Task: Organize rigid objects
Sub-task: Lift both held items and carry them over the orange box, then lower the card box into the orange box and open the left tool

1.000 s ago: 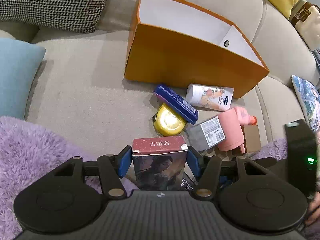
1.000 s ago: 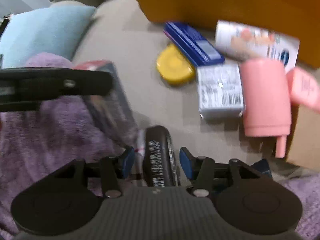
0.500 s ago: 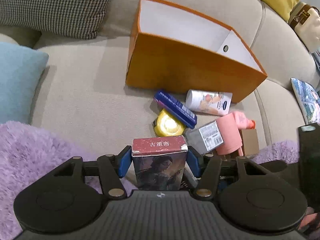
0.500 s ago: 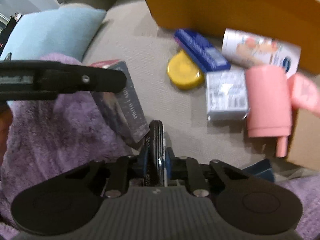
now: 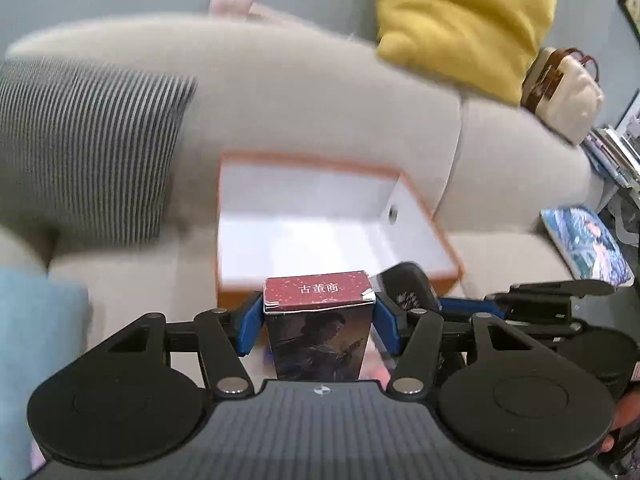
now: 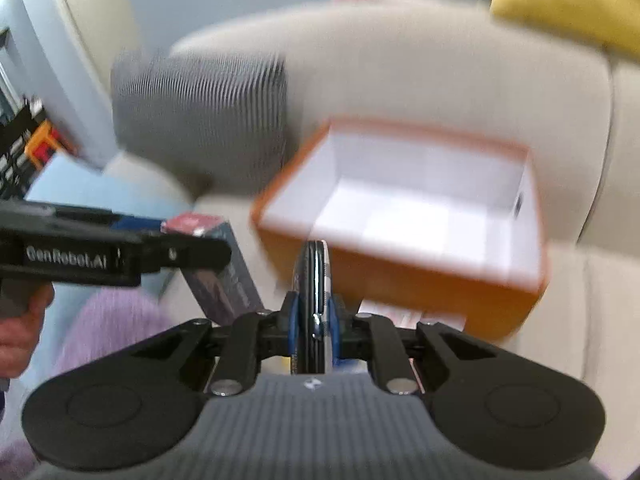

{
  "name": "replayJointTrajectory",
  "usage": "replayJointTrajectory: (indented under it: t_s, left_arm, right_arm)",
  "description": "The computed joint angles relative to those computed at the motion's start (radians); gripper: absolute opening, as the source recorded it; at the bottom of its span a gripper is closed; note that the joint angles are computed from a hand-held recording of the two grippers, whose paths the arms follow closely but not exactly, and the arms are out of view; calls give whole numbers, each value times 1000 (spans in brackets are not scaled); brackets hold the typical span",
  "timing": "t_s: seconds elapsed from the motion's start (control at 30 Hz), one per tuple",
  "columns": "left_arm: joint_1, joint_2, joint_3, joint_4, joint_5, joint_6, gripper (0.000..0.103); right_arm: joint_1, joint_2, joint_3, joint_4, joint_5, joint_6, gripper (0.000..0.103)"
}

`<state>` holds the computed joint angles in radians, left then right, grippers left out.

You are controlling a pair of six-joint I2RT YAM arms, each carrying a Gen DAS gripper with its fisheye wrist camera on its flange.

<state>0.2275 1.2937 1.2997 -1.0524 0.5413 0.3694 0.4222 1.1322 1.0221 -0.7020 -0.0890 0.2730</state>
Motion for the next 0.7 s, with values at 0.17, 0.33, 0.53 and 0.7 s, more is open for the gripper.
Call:
replayJointTrajectory:
  t_s: [0.17, 0.33, 0.53, 0.7]
  left_arm:
    - [-134, 172, 174, 70, -65, -113, 66]
    - [-228, 335, 246, 89, -131, -133, 66]
    - [-307, 490, 256, 136, -251, -100, 66]
    - [-325, 600, 279, 152, -291, -84, 66]
  right_arm:
    - [-105, 128, 103, 85, 38, -62, 16]
    - [-186, 326, 144, 173, 21, -60, 16]
    - [-227, 503, 157, 235, -30, -32, 15]
    - [-251, 616, 176, 280, -80, -24, 15]
